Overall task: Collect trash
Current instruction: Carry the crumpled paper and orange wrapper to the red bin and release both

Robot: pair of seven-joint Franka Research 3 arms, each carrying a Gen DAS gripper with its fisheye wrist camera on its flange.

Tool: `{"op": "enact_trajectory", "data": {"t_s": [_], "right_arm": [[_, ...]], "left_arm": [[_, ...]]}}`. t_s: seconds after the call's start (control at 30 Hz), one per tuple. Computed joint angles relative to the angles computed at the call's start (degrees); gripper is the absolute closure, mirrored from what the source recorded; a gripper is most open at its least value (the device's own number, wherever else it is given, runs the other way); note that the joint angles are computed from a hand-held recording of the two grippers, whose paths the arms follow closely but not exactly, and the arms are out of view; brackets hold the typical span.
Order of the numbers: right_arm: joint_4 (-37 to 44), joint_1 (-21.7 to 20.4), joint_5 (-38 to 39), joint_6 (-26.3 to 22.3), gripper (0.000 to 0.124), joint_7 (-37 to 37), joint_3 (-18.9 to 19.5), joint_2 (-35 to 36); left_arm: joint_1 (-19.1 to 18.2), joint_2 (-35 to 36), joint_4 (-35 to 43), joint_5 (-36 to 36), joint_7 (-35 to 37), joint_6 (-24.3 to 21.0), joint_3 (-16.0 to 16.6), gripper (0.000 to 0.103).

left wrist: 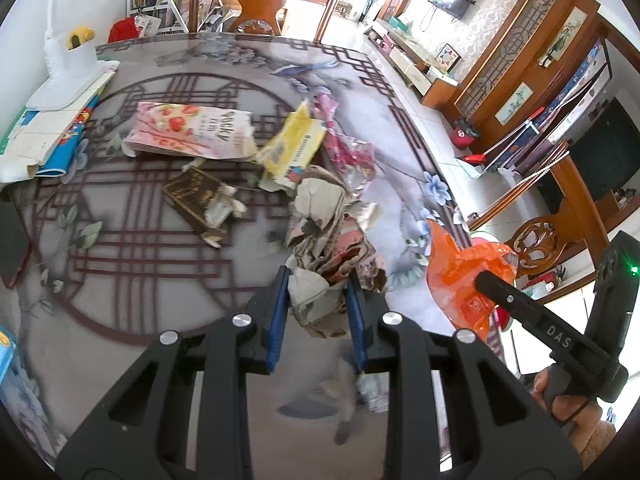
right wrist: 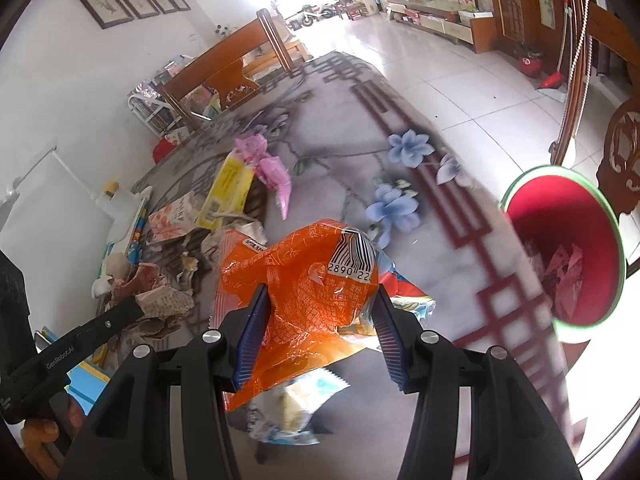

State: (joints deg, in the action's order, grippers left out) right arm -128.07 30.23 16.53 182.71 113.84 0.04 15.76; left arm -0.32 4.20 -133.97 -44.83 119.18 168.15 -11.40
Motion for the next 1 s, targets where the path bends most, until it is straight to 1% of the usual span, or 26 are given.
{"op": "enact_trajectory", "data": {"t_s": [0.07, 0.13, 0.2, 0.37, 0.5, 0.6, 0.67, 0.7, 0.83, 1.0], "right_arm": [[-0.38, -4.1, 0.87, 0.07, 0.075, -2.54, 3.38, -0.31], [-1.12, -9.22, 2.55, 0.19, 0.075, -5.9, 7.49, -0.88], [-1.72, -13.32, 4.55, 0.24, 0.075, -8.88, 10.61, -1.28], [-3.58, -19.95, 9.79, 0.49, 0.075, -15.04, 14.73, -2.73], [-5.76, -24.75, 15.02, 1.36, 0.075, -19.56, 17.2, -4.43], [-7.47, -30.92, 21.09, 2.43, 0.075, -24.07, 21.58, -5.46], [-8.25, -33.87, 24.83, 2.68, 0.075, -26.77, 23.59, -5.95], [-8.64, -34.13, 26.0, 2.54, 0.075, -27.37, 23.23, -6.31], [-9.93, -37.23, 33.11, 2.48, 0.075, -32.15, 23.88, -7.82], [-10.63, -38.12, 40.67, 2.59, 0.074, -37.97, 22.24, -9.18]], "left_arm": [[-0.9, 0.71, 0.52, 1.45, -2.74, 1.02, -0.46, 0.077], [-1.53, 1.5, 1.19, 3.11, -5.08, 1.72, -1.07, 0.077], [-1.98, 2.42, 2.09, 5.17, -7.45, 2.26, -1.87, 0.077], [-2.76, 5.39, 5.23, 10.67, -13.32, 3.0, -4.59, 0.077], [-3.37, 8.38, 8.58, 16.3, -17.16, 1.87, -6.61, 0.077], [-4.61, 10.74, 11.33, 22.04, -20.95, 0.76, -7.01, 0.077], [-4.87, 12.3, 13.23, 24.98, -22.86, 0.1, -7.65, 0.077], [-5.27, 13.43, 14.73, 26.59, -23.82, -0.46, -7.91, 0.077], [-5.75, 16.78, 19.29, 30.85, -26.07, -2.08, -9.49, 0.077], [-7.12, 21.02, 24.93, 35.09, -28.0, -4.2, -10.76, 0.077]]}}
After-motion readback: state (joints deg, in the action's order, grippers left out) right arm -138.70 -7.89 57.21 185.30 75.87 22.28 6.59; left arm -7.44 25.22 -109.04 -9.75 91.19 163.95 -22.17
